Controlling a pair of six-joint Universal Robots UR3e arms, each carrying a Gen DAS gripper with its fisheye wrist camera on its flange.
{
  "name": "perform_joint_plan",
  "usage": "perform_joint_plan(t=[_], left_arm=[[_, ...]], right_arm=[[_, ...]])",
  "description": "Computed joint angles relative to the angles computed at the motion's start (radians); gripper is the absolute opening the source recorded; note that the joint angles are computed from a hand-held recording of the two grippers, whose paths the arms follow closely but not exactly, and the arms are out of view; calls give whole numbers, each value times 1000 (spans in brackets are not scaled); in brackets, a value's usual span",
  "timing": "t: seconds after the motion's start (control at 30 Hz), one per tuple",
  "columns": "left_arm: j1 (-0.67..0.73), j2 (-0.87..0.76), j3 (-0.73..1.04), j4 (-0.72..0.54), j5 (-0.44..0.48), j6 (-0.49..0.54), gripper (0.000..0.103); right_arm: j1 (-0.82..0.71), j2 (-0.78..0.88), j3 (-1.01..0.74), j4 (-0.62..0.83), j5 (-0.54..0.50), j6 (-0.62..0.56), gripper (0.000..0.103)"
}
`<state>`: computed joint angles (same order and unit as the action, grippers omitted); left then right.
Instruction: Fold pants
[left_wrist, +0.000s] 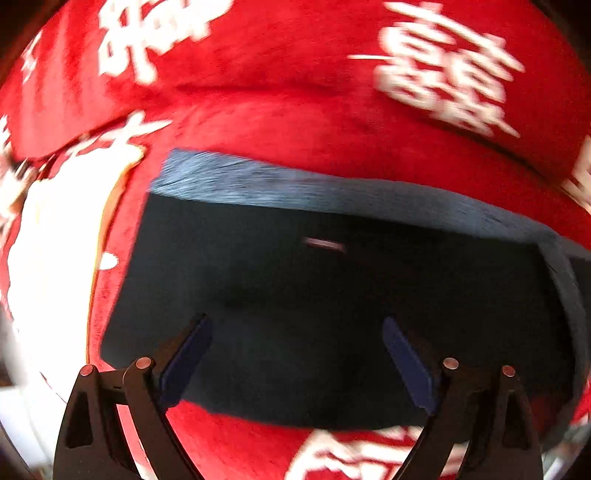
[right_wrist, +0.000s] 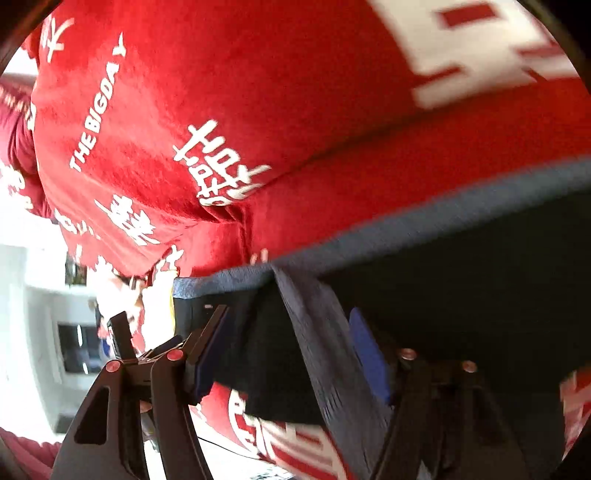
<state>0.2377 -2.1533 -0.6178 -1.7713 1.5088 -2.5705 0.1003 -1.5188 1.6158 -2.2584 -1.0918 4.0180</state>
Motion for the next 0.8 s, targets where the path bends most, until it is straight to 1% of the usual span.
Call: perform_joint_plan(t=[0.03,0.1,0.13,0.2,0.27,0.3,0.33,0.4,0.43,0.47,0.5,0.53,0.57,0.67,0.8], left_arm=[[-7,40,-42,-3,-14,16,94],[-23,103,-84,-58,-67,61,94],[-33,122,-91,-98,-90,77,94],[-65,164,-103,-204,-149,117,94],[-87,183,-101,-273,-192,146,94],[-110,205,-116,-315,-225,162,94],[-128,217,-126,-335,-240,163,94],[-175,222,-118,-398,-273,155,94],[-199,218,-101,-443,-300,152,94],[-218,222,-101,-460,-318,149,94],[-245,236,-127,-452,-337,146,94],[-248,234,-144,-437,-338,157,94],[-275,236,-170,-408,-332,145,94],[-325,239,-235,-364,-320,92,94],[-365,259,-299,-306,-315,23,94]], right_arm=[[10,-54,41,12,-19,32,70],[46,-188,126,46,-73,129,70],[61,-253,168,60,-93,169,70],[142,-375,258,53,-179,312,70],[258,-472,321,72,-290,478,70],[330,-486,335,70,-352,570,70],[410,-493,348,63,-421,669,70],[615,-506,350,109,-594,908,70],[689,-497,348,129,-650,997,70],[785,-490,351,157,-714,1124,70],[858,-487,368,162,-757,1230,70],[914,-482,388,153,-789,1309,70],[976,-477,413,148,-817,1398,70],[1056,-478,481,124,-822,1506,70],[1116,-501,595,37,-807,1570,70]])
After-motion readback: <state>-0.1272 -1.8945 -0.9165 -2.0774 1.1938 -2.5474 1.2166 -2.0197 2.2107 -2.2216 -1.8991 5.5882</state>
